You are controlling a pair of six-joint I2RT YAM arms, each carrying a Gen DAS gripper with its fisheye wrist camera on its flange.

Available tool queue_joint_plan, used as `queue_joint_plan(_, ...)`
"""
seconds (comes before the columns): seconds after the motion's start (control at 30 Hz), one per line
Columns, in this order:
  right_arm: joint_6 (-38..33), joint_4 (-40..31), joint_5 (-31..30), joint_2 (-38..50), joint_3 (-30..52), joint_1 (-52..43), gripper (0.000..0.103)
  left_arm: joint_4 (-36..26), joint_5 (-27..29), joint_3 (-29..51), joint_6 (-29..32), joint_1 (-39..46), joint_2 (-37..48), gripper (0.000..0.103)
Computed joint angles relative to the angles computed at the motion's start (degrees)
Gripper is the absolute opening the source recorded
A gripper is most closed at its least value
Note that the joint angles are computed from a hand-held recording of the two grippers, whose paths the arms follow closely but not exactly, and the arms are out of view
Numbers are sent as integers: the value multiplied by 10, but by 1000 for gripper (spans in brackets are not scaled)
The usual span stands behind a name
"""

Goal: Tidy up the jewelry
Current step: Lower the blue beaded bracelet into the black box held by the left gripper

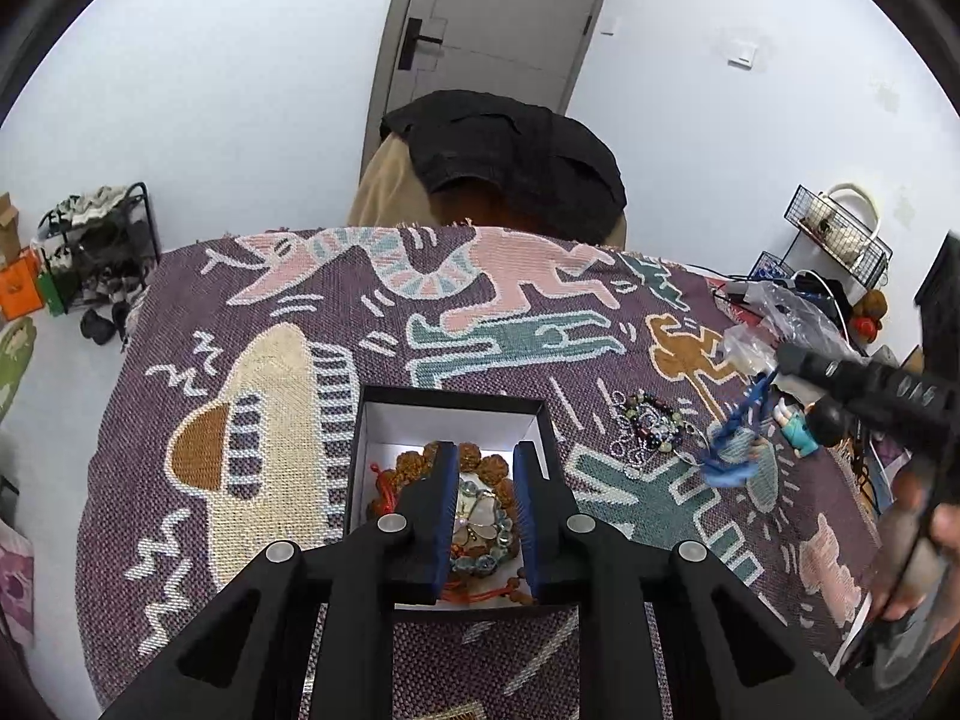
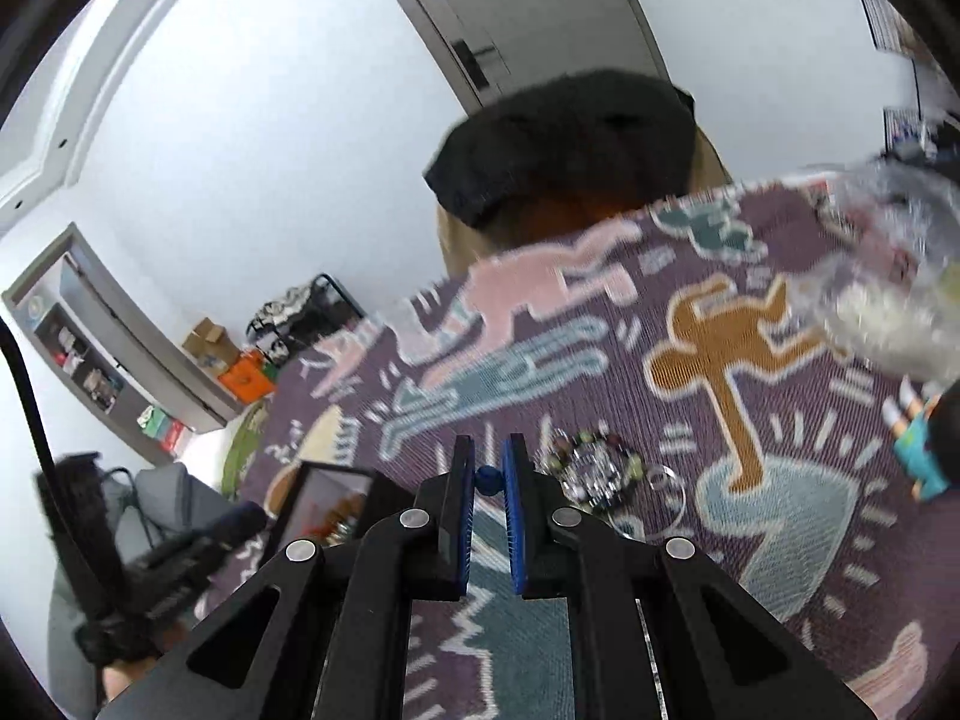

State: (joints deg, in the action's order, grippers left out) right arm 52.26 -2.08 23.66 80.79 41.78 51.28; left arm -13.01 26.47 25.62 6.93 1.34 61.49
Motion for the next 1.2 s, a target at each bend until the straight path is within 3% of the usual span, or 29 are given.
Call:
queue_joint_plan(0.13, -19, -33, 17, -14, 36, 16, 11, -8, 29, 4, 2, 19, 0, 20)
queue_joint_plan(0.2, -31, -45, 23, -10, 61, 26, 11, -22, 46, 14, 5, 35, 9, 25)
queue_joint_plan(0.23, -35, -51, 26, -3, 74, 30, 11, -30, 52, 19, 4, 45, 14, 42)
queue_joint_plan(0.27, -38, -55, 29, 1, 82, 34, 11, -32, 59, 20, 3, 57, 15, 68)
queue_joint_plan(0.33, -47, -58, 28, 20, 108, 40, 11, -26, 74, 13, -1, 84, 4, 96)
queue_joint_plan(0.37, -50, -56, 26, 26, 113, 41, 11, -24, 88, 8, 2, 105, -5, 98)
queue_joint_plan(0.8, -68, -42, -33, 189, 255, 65, 11, -104, 186, 45, 148, 317, 42, 98)
queue_joint_plan(1.1, -75, -62, -73, 274, 336, 62, 13, -122, 222, 57, 204, 388, 68, 98)
queue_joint_plan(1.13, -73, -62, -80, 276, 335, 60, 16, -119, 222, 55, 203, 391, 66, 98)
queue_joint_plan(1.17, -66, -57, -91, 277, 329, 56, 32, -115, 221, 53, 202, 391, 65, 98)
queue_joint_plan(1.2, -60, -50, -96, 275, 320, 54, 58, -114, 222, 52, 202, 392, 64, 98)
